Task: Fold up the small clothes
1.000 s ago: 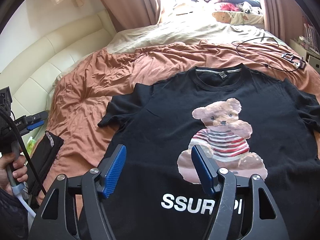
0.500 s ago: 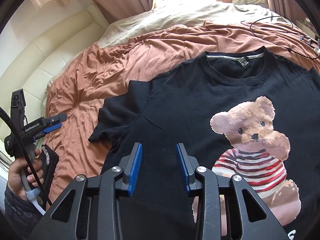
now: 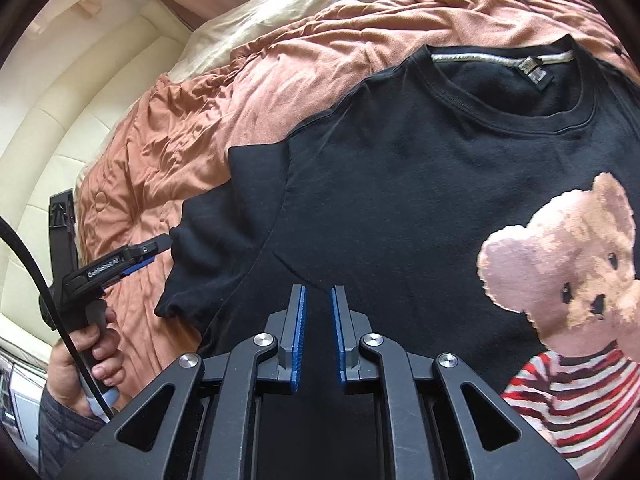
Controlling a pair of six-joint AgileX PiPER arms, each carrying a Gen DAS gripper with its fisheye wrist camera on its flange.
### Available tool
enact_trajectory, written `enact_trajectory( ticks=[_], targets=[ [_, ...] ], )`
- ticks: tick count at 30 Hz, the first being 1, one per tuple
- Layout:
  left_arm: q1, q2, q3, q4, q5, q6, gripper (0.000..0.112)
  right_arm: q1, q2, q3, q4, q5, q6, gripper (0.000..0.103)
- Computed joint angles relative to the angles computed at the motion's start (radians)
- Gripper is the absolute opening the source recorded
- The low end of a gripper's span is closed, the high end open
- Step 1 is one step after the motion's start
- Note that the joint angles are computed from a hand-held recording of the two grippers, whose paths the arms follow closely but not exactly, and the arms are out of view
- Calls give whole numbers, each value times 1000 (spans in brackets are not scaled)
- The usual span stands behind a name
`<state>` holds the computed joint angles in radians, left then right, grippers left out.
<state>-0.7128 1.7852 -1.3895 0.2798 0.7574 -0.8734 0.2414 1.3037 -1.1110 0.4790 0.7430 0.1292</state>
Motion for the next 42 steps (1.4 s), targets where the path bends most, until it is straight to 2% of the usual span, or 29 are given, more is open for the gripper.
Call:
enact_trajectory(
  ticks=[4,6,8,9,11,12,21,25,31,32,34,35,36,42],
  targets=[
    [27,58,-33,-15,-7,21,77,19,44,-3,36,-41,-13,1],
    [47,71,-25,-49,-44,33,67,18,63,-4,77,-51,-31,0],
    [80,82,-11,-151,-91,100,41,15,79,-6,121,-58,-56,0],
    [84,87,-14,-154,-84,92,35,12,90,-8,151,-60,-75,0],
    [83,70,5,-155,-109,81,14,12,109,-16,181,-65,-88,0],
    [83,56,16,-174,-123,93,11,11,116,-18,198,-67,-100,0],
    [40,-42,-38,-140,-78,99,8,35,191,-49,269,-81,-112,0],
    [31,-41,-111,-188,-45,147,8,38,232,-64,284,-82,-95,0],
    [-22,-33,-205,-197,11,156,7,-7,187,-42,381,-65,-233,1],
    [-35,-33,-218,-193,19,154,7,-20,170,-34,380,-52,-240,4],
    [-58,-29,-248,-191,34,159,7,-46,128,-5,374,-42,-250,32],
    [-69,-23,-264,-188,43,158,7,-55,98,12,349,-49,-230,60],
    [-79,-16,-283,-183,53,154,7,-65,63,33,323,-61,-210,68],
    [-146,38,-408,-161,122,121,7,-171,-59,92,309,20,-231,68]
  ],
)
